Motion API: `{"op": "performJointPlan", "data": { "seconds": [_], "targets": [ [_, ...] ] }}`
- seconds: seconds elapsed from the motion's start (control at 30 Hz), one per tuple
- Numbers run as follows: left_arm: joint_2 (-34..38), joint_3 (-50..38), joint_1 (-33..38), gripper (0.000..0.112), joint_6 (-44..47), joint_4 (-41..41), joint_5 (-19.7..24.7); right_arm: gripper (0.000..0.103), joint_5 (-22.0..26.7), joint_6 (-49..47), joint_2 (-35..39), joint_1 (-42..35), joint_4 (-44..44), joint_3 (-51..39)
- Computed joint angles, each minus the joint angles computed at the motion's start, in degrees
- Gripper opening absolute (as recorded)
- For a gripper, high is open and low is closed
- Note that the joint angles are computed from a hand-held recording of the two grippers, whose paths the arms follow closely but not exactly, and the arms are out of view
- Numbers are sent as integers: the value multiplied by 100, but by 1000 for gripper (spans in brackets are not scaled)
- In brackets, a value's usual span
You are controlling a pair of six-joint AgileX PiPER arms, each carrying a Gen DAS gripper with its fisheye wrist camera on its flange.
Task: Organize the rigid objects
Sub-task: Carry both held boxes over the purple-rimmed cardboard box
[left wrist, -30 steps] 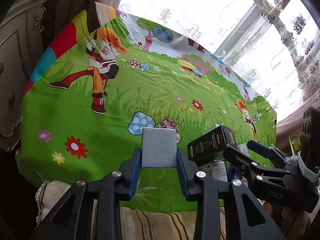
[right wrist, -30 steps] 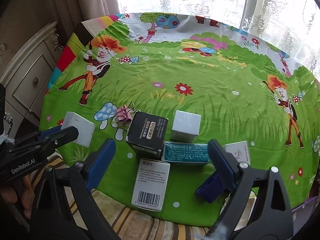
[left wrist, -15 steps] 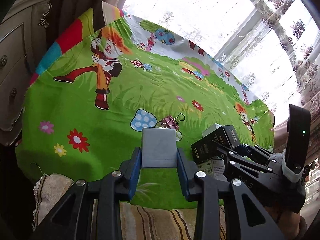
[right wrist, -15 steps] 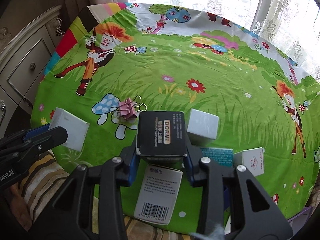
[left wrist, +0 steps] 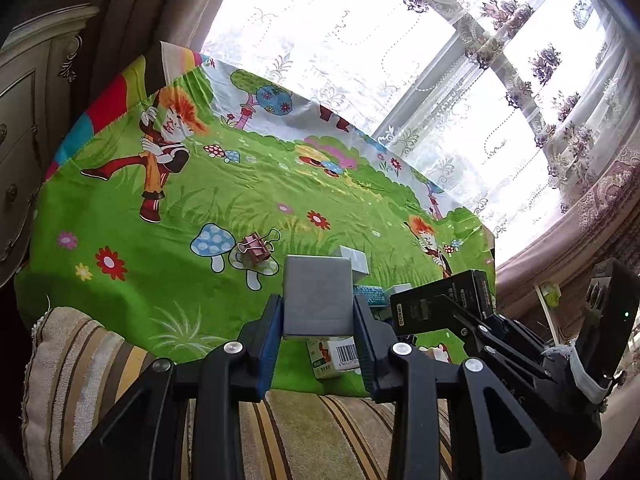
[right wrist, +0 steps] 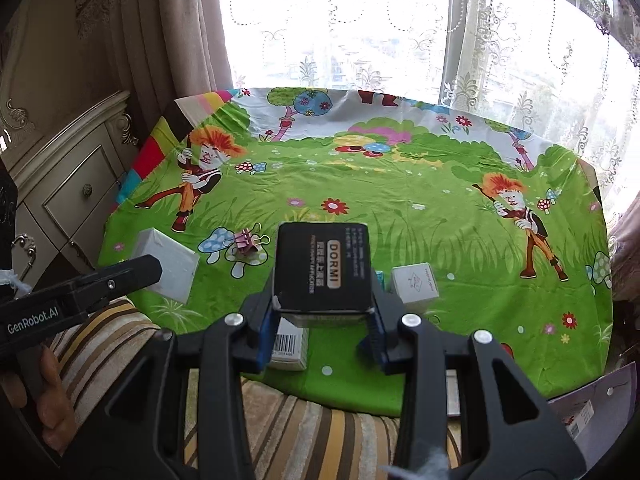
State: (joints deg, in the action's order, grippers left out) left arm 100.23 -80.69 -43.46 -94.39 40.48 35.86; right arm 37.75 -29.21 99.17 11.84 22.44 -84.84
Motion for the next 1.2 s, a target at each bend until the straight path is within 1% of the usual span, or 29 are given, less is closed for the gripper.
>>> {"op": "performJointPlan", "data": {
  "seconds": [0.1, 0.23, 0.43, 0.5, 0.6, 0.63, 0.77, 0.9, 0.97, 1.03, 1.2],
  "targets": [
    [203, -276, -152, 35, 214, -152, -52, 42, -79, 42, -315, -238, 35, 278],
    [415, -603, -354, 35, 433, -251, -100, 42, -238, -280, -634, -571, 461, 668],
    [689, -1113, -508, 35, 706, -523, -131, 42, -83, -1036, -802, -992, 1319, 832],
    [718, -1204, -571, 35, 730, -556, -176, 42, 71, -1027, -880, -1142, 1355, 828],
    [826, -1430, -682, 35, 880, -647, -174, 42, 66, -1096, -1121, -1398, 1314, 979],
    [891, -1530, -715, 35, 979, -747, -177, 42, 137, -1186, -1179, -1535, 1376, 1022],
    [1208, -1938, -766, 35, 1620, -1440, -339, 42, 286, -1569, -1308, -2036, 1529, 1236],
    [1480, -2356, -824, 35, 2121, -1925, -320, 42, 475, -1955, -1331, -2583, 1720, 1367],
    [1651, -2602, -826, 35, 2457, -2328, -311, 42, 531, -2174, -1370, -2882, 1815, 1422],
    [1900, -2985, -838, 35, 2828, -2770, -201, 42, 611, -2340, -1368, -3197, 1871, 1427],
    [2801, -4525, -876, 35, 3781, -3832, 389, 42, 716, -2674, -1279, -3978, 1891, 1372]
  ]
}}
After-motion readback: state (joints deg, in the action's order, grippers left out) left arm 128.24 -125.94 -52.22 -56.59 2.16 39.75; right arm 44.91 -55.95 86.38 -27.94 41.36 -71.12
